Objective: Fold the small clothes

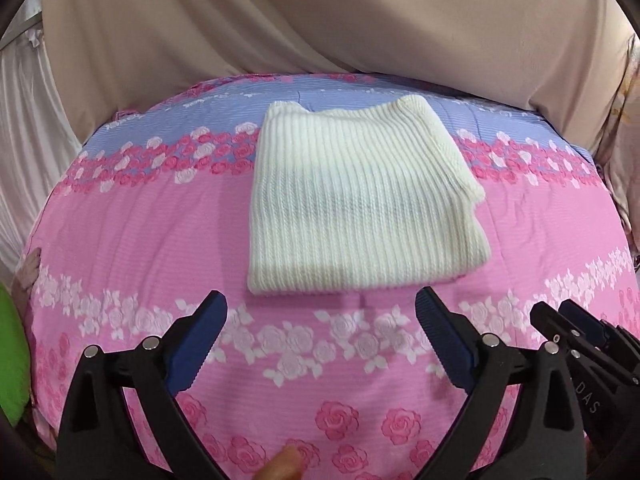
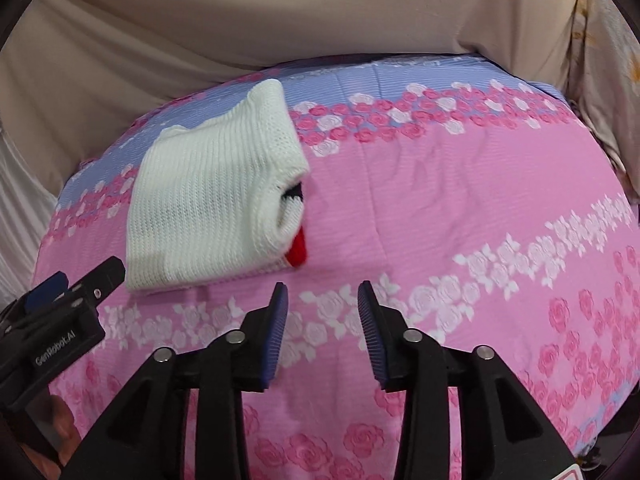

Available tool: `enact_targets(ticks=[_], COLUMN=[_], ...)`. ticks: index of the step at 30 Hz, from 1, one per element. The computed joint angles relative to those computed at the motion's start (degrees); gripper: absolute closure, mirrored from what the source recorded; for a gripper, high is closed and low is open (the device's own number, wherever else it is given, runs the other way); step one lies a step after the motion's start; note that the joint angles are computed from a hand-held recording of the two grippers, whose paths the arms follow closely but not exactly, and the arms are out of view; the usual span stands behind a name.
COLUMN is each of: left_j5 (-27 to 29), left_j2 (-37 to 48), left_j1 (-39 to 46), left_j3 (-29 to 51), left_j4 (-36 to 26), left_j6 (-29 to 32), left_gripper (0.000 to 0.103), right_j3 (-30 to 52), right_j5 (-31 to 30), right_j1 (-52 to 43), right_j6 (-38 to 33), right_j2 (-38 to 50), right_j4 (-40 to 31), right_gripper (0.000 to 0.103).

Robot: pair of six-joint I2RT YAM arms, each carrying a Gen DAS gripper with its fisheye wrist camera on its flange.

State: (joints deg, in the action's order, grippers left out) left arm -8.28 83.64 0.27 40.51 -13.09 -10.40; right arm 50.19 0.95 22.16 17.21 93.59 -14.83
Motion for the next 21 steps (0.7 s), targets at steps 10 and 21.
enact_targets(ticks=[10, 21], left_j5=[-4.4, -7.6], left_j2=[-3.8, -5.3], left_j1=[-4.3, -5.2], left_j3=[-6.8, -8.4], left_j4=[2.3, 1.3], left_j6=[-3.2, -3.7], left_gripper=[0.01, 0.011], right_j3=[-5.2, -6.5], right_j5=[6.2, 7.3], right_j1=[5.3, 8.1], right_j6=[-1.4, 0.2], right_j2=[-4.1, -4.4], right_j4=[2.1, 1.6], right_gripper=[0.056, 0.055])
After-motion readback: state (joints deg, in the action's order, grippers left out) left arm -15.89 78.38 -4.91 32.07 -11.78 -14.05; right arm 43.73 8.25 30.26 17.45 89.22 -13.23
